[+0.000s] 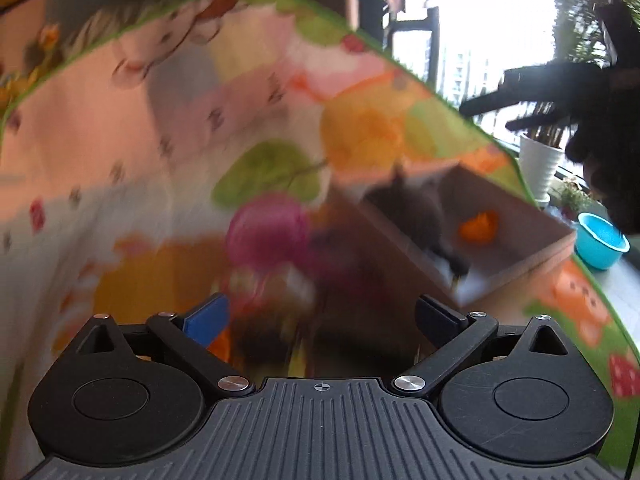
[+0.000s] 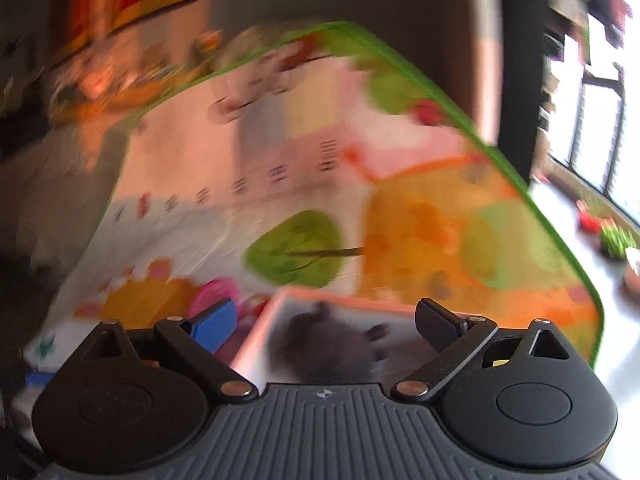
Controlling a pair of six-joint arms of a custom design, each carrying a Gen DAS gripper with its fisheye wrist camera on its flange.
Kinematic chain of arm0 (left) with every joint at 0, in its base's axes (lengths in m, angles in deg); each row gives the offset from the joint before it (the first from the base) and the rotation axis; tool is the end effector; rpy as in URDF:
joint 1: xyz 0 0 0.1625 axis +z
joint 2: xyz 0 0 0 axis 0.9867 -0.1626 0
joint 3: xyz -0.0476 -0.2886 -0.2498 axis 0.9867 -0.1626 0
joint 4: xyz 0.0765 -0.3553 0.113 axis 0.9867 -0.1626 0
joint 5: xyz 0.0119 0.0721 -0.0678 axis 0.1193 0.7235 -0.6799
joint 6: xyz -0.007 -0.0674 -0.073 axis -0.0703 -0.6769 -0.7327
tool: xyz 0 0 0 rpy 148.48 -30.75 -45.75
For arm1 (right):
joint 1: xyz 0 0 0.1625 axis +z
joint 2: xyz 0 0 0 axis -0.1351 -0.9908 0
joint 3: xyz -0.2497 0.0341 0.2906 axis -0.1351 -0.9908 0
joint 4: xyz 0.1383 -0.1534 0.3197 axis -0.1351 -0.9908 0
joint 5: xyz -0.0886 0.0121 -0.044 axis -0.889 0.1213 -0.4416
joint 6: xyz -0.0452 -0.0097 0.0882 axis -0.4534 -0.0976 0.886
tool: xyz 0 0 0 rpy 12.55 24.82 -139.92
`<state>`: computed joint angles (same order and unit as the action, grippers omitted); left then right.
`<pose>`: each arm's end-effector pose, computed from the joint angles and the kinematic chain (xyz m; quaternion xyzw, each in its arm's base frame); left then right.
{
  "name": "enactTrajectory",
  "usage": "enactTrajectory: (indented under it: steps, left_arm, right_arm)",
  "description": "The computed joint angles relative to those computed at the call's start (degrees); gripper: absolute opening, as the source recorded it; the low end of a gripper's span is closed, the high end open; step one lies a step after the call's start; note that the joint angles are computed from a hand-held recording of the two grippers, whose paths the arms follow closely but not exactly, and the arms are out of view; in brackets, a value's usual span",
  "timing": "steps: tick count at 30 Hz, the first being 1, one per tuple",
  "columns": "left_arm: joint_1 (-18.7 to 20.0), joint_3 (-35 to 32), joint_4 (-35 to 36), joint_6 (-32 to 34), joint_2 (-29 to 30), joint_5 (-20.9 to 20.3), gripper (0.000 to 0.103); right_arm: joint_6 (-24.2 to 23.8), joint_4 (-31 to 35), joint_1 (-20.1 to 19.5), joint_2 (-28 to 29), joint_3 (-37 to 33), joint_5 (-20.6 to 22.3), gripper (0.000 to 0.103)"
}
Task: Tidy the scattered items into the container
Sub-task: 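Release the orange shell into the pink box with the left while the right drops the plush in, then grasp the plastic-wrapped black cylinder with the right gripper while the left reaches the yellow pudding toy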
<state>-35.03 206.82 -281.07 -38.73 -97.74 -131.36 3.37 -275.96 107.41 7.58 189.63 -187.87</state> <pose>-0.0810 -0.3762 0.1300 0.2776 0.8406 -0.3798 0.2687 0.1832 -0.4562 0.0865 0.3396 -0.8219 0.3800 0.2545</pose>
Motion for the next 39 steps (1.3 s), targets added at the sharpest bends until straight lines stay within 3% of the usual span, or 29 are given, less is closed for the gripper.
enactTrajectory:
  steps: [2,4,6,9,15,18,20,26,32,36,39]
  left_arm:
    - [0.0,3.5,0.2,-3.4,-1.7,0.7,0.102]
    - [-0.4,6.2,-0.9,-6.1,-2.2,3.1,0.102]
    - [-0.4,7.9,-2.2,-7.6,-2.3,4.7,0.102]
    - [0.0,9.5,-4.1,-8.8,-2.7,5.4,0.102]
    - [1.2,11.3,-11.4,-6.6,-1.4,2.5,0.102]
    - [1.9,11.7,-13.6,-5.9,0.1,1.6,0.102]
    - [2.4,12.0,-15.0,-5.5,0.0,0.4,0.102]
    - [4.4,11.6,-14.4,-6.1,-1.6,-2.0,0.103]
    - [4.2,11.4,-14.9,-6.2,-0.7,-1.3,0.103]
    - [5.1,11.2,-14.0,-7.4,-1.5,-1.6,0.103]
    - [5.6,11.1,-13.5,-8.1,-2.1,-2.0,0.103]
  right_arm:
    - [-3.0,0.9,2.4,2.7,-0.5,-1.8,0.087]
    - [-4.6,3.4,4.8,5.0,-1.4,-3.7,0.069]
    - [-3.1,9.4,6.6,6.3,-3.0,-5.6,0.056]
    - [0.7,15.9,8.2,8.5,-5.3,-7.1,0.054]
    - [-1.0,10.9,10.2,14.4,-6.6,-12.6,0.053]
    - [-1.5,9.6,10.6,14.1,-4.6,-13.4,0.031]
    - [-1.2,8.2,10.5,14.1,-3.2,-13.7,0.029]
    - [-9.9,-6.8,9.6,20.6,-2.1,-16.4,0.029]
    - [-16.0,-16.1,7.5,25.9,-4.2,-14.8,0.028]
    - [-14.0,-16.5,7.2,23.7,0.8,-12.6,0.022]
    - [-12.3,-16.9,6.1,19.9,8.4,-10.4,0.02]
